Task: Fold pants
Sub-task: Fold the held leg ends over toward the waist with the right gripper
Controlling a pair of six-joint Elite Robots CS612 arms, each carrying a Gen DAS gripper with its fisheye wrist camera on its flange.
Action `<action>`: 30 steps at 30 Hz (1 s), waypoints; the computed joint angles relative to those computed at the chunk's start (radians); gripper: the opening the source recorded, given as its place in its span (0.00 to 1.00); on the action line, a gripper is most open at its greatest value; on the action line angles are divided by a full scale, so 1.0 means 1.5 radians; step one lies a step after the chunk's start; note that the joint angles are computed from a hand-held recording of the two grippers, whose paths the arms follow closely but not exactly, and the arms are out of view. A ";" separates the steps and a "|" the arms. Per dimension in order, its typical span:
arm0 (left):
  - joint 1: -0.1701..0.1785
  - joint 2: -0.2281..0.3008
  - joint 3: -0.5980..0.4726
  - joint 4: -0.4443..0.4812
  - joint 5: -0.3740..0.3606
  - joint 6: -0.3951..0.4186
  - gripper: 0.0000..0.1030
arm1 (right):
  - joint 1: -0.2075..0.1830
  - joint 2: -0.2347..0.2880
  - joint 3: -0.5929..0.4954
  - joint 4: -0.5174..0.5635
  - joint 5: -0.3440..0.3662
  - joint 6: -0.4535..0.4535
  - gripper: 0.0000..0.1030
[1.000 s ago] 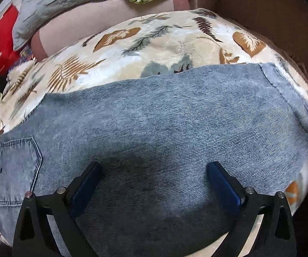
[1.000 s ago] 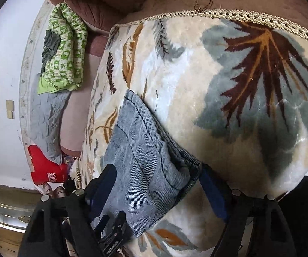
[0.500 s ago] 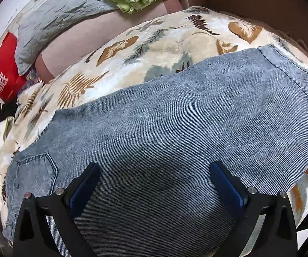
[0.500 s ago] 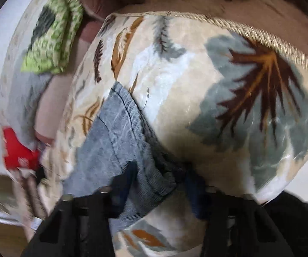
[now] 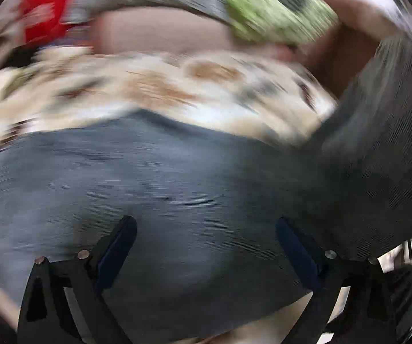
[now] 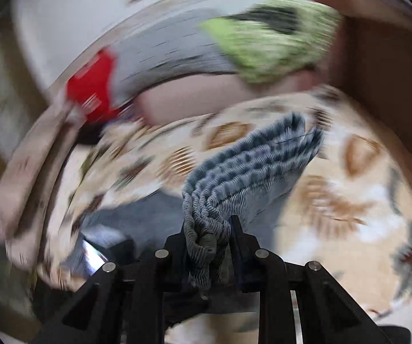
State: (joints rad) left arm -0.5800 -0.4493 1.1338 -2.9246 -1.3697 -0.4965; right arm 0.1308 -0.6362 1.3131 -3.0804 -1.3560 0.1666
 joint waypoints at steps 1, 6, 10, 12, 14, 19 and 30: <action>0.006 -0.018 0.036 -0.020 0.025 -0.027 0.95 | 0.008 0.008 -0.006 0.002 0.012 -0.019 0.26; 0.029 -0.078 0.155 -0.028 0.110 -0.148 0.95 | 0.033 0.095 -0.097 0.194 0.116 -0.056 0.67; 0.030 -0.088 0.165 -0.053 0.097 -0.142 0.95 | 0.017 0.085 -0.055 0.130 0.180 -0.034 0.72; 0.021 -0.081 0.144 -0.084 0.074 -0.102 0.95 | -0.009 0.077 -0.027 0.063 0.253 0.063 0.74; 0.012 -0.074 0.124 -0.110 0.045 -0.062 0.95 | -0.033 0.076 -0.006 -0.025 0.279 0.159 0.77; -0.012 -0.023 0.015 0.024 0.023 0.030 0.95 | -0.071 0.111 -0.022 0.035 0.354 0.283 0.77; -0.021 0.024 -0.043 0.165 0.068 0.059 0.98 | -0.098 0.176 -0.219 0.167 0.483 0.226 0.79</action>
State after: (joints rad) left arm -0.6120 -0.4129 1.0690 -2.6774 -1.2681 -0.4083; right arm -0.0160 -0.3717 0.9840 -2.8307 -0.6316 0.5062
